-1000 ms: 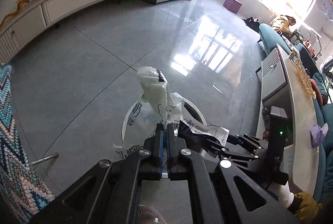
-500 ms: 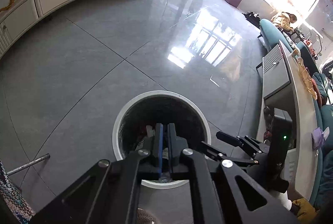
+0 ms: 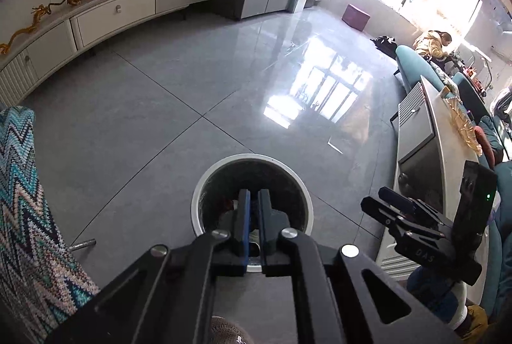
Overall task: Collect trash
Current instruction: 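Open both tools to drop the paper bag and carton into the bin, then move both open tools back to the remaining trash on the blanket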
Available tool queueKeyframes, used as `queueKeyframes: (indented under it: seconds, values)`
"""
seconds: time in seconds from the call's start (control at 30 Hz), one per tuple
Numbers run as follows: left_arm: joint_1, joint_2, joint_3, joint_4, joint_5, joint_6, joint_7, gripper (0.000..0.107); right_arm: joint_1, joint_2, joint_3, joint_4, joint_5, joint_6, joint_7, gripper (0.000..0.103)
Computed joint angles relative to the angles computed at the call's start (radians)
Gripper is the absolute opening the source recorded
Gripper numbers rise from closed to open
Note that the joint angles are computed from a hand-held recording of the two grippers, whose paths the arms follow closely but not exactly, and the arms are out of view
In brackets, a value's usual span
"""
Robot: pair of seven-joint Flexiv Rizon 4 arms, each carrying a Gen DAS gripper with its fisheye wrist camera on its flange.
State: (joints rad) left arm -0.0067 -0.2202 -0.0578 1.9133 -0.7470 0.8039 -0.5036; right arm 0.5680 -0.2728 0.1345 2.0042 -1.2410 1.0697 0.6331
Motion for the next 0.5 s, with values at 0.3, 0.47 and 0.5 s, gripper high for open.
queueKeyframes:
  seconds: [0.3, 0.47, 0.5]
  values:
    - [0.011, 0.212, 0.078, 0.114, -0.101, -0.057, 0.133, 0.021, 0.07, 0.12, 0.086, -0.028, 0.01, -0.253, -0.058, 0.066]
    - [0.014, 0.333, 0.15, 0.173, -0.189, -0.078, 0.243, 0.038, 0.124, 0.145, 0.132, -0.086, 0.015, -0.394, -0.118, 0.069]
    - [0.012, 0.349, 0.157, 0.18, -0.199, -0.063, 0.257, 0.038, 0.133, 0.148, 0.138, -0.096, 0.012, -0.414, -0.129, 0.069]
